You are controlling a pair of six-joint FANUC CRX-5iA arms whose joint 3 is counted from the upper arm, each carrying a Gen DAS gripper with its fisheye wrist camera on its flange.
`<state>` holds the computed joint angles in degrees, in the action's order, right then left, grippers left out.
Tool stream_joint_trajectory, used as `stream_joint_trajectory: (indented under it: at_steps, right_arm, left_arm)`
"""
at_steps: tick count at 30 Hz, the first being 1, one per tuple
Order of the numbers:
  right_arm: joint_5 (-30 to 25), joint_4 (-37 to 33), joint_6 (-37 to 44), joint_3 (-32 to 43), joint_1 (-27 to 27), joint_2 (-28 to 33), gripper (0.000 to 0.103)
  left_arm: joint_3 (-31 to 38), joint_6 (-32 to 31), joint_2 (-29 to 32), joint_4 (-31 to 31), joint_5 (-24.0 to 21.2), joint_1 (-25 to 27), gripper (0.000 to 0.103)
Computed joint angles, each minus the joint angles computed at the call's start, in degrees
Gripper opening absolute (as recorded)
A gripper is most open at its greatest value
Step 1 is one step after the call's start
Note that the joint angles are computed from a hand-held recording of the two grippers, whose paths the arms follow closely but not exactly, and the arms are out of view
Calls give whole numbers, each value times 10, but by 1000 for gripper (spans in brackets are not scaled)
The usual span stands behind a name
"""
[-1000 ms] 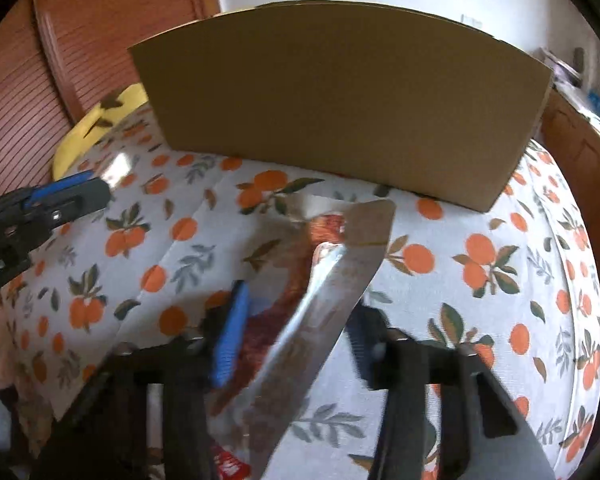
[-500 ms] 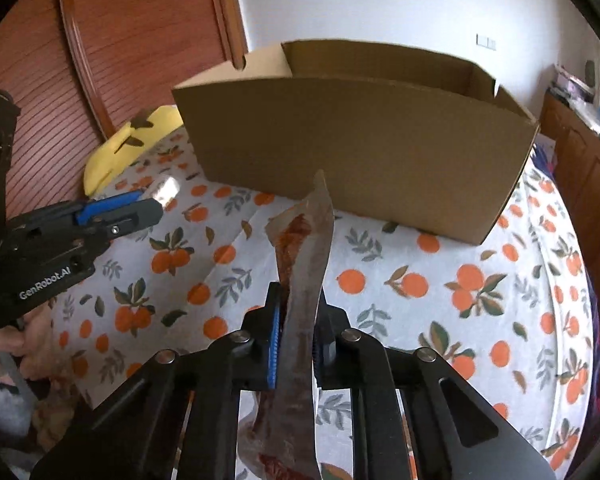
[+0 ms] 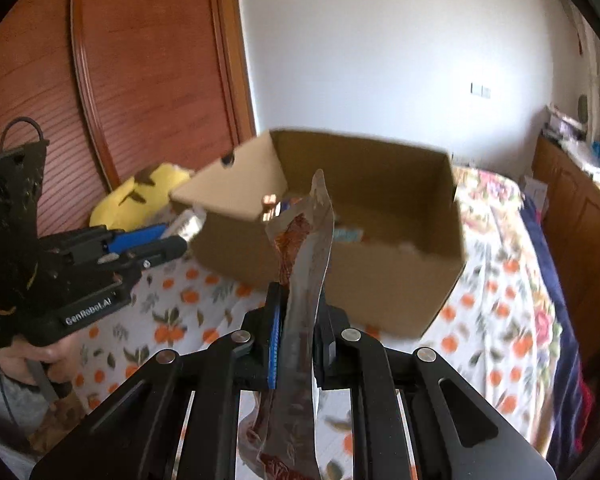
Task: Organize snacks
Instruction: 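Lower both snacks over the box and open both tools to drop them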
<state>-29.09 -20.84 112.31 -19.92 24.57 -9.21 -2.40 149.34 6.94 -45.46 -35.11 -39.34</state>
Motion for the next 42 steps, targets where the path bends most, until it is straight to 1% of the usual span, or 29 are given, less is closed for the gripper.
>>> stream_joint_trajectory:
  at_steps: [3,6,10,17,20,22,24,29,31,35,37,42]
  right_arm:
    - [-3,-25,35,33,-13,14,10]
    - [-5,-57,71,65,-26,31,10]
    - [-9,-83,105,102,-37,53,10]
    - [-16,-124,145,164,-56,99,10]
    - [-16,-139,153,185,-65,122,10]
    - [-13,-140,151,196,-68,136,10]
    - [-5,-135,144,200,-67,146,10]
    - [28,-116,129,206,-64,172,10]
    - [48,-82,103,200,-54,180,10]
    - [46,-57,77,200,-48,194,10]
    - [48,-29,53,195,-40,200,10]
    - [51,14,8,179,-28,207,10]
  left_arm:
    - [22,-25,8,6,4,11,21]
    - [45,-37,18,0,0,18,21]
    - [65,-55,29,8,7,34,21]
    - [98,-88,53,33,27,65,21]
    - [104,-108,65,62,42,85,21]
    - [111,-112,75,67,42,91,21]
    - [115,-111,85,70,40,95,21]
    - [118,-128,106,101,42,108,21]
    - [117,-141,113,116,45,111,21]
    - [122,-149,124,123,38,109,21]
    - [126,-153,127,128,32,107,24]
    - [123,-164,130,138,34,107,26]
